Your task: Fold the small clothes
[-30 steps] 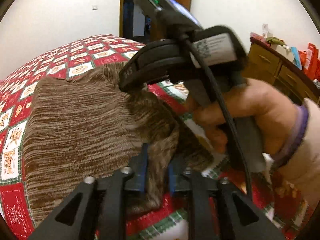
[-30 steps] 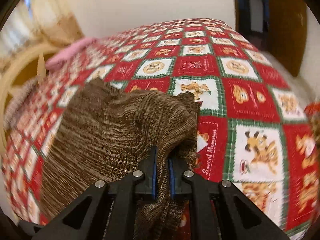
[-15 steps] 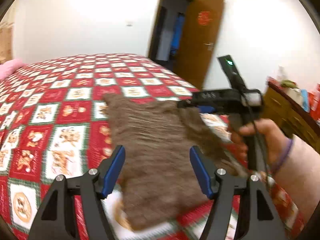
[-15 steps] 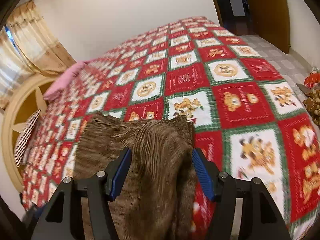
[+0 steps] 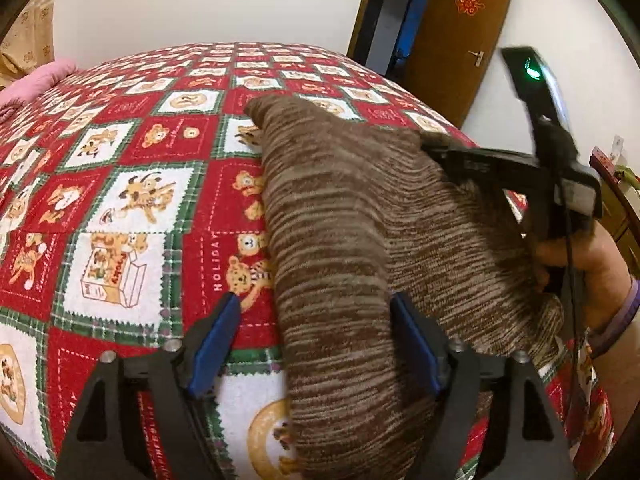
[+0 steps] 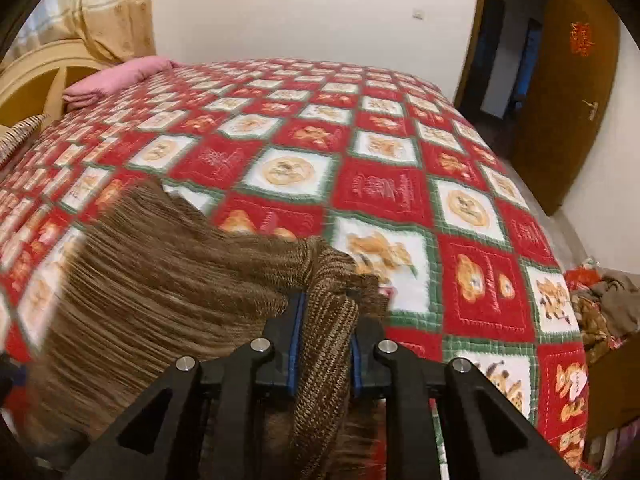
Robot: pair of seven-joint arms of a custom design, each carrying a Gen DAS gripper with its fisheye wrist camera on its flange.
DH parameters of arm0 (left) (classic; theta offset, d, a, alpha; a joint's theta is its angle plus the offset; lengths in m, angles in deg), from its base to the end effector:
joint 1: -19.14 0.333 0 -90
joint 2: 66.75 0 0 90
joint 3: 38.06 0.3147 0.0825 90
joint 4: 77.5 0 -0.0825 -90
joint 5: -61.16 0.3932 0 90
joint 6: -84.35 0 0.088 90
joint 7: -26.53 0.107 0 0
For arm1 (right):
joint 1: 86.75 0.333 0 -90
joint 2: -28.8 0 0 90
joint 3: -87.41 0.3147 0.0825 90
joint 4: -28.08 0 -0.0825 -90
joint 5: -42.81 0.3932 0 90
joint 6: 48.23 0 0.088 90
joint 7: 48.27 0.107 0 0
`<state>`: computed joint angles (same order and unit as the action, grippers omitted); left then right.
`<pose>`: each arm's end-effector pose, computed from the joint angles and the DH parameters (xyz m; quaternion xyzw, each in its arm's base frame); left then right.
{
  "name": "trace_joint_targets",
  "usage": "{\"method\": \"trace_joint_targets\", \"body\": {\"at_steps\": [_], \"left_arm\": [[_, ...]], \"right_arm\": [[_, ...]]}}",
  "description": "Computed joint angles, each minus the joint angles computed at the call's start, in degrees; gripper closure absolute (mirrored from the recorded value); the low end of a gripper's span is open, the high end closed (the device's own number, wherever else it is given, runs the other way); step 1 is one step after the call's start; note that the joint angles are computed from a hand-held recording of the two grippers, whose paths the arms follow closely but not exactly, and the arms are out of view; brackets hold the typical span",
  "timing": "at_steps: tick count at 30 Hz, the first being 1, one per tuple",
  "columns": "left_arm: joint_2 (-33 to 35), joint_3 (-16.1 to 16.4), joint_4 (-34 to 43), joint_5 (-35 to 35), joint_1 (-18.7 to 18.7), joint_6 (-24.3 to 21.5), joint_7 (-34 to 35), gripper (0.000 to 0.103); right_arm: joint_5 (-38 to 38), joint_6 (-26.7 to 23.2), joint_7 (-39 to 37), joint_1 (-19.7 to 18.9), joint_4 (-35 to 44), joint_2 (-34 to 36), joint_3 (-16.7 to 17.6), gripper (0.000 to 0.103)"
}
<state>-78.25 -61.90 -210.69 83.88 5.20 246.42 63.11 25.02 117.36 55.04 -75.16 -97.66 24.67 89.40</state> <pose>0.4043 -0.3486 0.4827 -0.6312 0.6868 -0.3252 0.1552 0.5536 0.1525 0.4987 -0.7373 0.5577 -0.2727 0.2665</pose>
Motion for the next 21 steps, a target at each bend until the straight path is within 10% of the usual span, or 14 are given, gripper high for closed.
{"method": "trace_joint_targets", "body": {"at_steps": [1, 4, 8, 13, 21], "left_arm": [[0.1, 0.2, 0.0, -0.6, -0.4, 0.0, 0.7, 0.016], [0.7, 0.5, 0.3, -0.4, -0.1, 0.5, 1.0, 0.015], [1.5, 0.6, 0.9, 0.2, 0.0, 0.3, 0.9, 0.014], [2.0, 0.9, 1.5, 1.5, -0.3, -0.7, 0.4, 0.010], [2.4, 0.9, 3.1, 5.9, -1.1, -5.7, -2.9, 0.000]], "right_arm": [[-5.0, 0.4, 5.2, -3.0, -0.5, -0.6, 1.9, 0.046], [-12.3, -3.9, 19.3, -4.2, -3.1, -6.7, 1.4, 0.045], [3.2, 0.2, 6.6, 5.0, -14.6, -20.3, -6.4, 0.047], [12.2, -4.3, -0.3, 11.4, -23.3, -31.2, -7.6, 0.092], [17.4, -9.0, 4.2, 10.9, -30.3, -34.2, -4.1, 0.094]]}}
